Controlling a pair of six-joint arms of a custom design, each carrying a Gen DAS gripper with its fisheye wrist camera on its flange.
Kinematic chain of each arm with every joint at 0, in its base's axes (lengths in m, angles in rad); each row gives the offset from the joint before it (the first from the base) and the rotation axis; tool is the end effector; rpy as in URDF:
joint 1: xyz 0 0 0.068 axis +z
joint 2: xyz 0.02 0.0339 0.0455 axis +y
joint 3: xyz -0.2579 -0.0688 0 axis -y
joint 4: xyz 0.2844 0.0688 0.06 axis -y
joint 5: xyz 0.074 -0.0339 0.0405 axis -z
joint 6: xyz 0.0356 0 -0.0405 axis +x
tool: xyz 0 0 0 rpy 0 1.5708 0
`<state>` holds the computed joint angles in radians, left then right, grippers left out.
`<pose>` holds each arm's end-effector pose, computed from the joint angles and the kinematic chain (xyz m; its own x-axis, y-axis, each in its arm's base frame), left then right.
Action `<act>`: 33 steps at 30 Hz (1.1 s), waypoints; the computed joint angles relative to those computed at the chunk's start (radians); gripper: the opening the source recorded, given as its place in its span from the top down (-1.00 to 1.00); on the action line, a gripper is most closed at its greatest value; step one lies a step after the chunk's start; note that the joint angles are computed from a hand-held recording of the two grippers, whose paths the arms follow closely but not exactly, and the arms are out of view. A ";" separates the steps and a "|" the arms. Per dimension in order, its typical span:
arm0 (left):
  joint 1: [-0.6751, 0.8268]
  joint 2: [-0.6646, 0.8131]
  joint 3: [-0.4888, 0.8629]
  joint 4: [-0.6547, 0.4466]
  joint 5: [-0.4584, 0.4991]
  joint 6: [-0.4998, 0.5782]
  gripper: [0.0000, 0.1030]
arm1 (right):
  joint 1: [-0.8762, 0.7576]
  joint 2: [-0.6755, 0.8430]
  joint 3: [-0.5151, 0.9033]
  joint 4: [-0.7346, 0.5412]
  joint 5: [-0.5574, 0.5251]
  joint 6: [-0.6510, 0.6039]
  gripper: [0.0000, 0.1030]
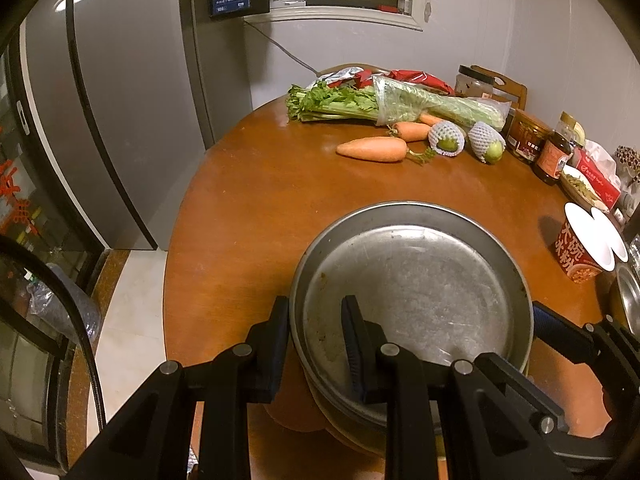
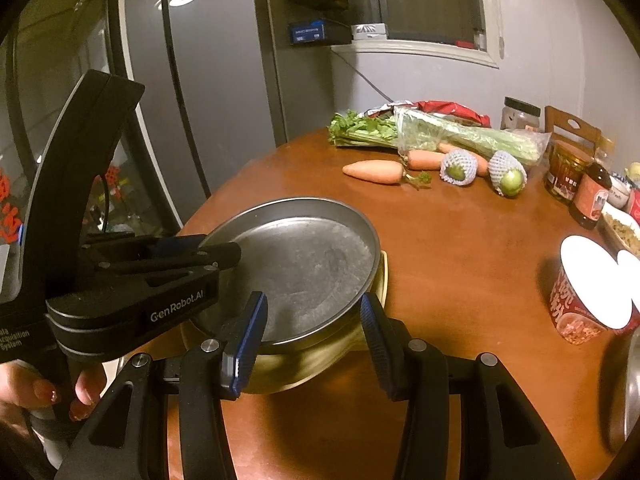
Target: Organize plates and bowls
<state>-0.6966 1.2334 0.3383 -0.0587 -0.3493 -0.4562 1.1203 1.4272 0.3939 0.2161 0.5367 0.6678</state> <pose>0.1777 -0.1328 0.0848 -0.7603 0.0963 -0.6424 0.1293 0.9916 -0.0043 0.1260 0.2188 0.0789 -0.6341 -0.0887 -0.7682 -0.2912 0.9476 0.1310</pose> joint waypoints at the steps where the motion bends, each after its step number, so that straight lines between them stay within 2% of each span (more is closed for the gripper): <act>1: 0.002 0.000 -0.001 0.001 0.000 0.001 0.48 | 0.002 0.000 0.002 0.000 -0.001 -0.001 0.01; 15: 0.034 -0.024 -0.021 -0.007 0.036 0.001 0.46 | -0.013 0.011 0.010 0.006 -0.024 -0.029 0.00; 21: 0.042 -0.042 -0.035 -0.012 0.040 -0.001 0.34 | -0.015 -0.009 0.004 -0.010 -0.005 -0.019 -0.01; 24: 0.056 -0.063 -0.051 -0.013 0.053 -0.001 0.27 | -0.019 -0.050 -0.018 -0.022 -0.007 0.004 -0.10; 27: 0.080 -0.085 -0.067 -0.007 0.085 0.004 0.22 | -0.019 -0.093 -0.040 -0.040 -0.005 0.019 -0.14; 31: 0.109 -0.129 -0.091 -0.014 0.113 -0.002 0.02 | -0.001 -0.127 -0.060 -0.086 0.018 0.060 -0.18; 33: 0.134 -0.164 -0.108 -0.017 0.149 -0.002 -0.01 | 0.004 -0.148 -0.077 -0.105 0.023 0.091 -0.18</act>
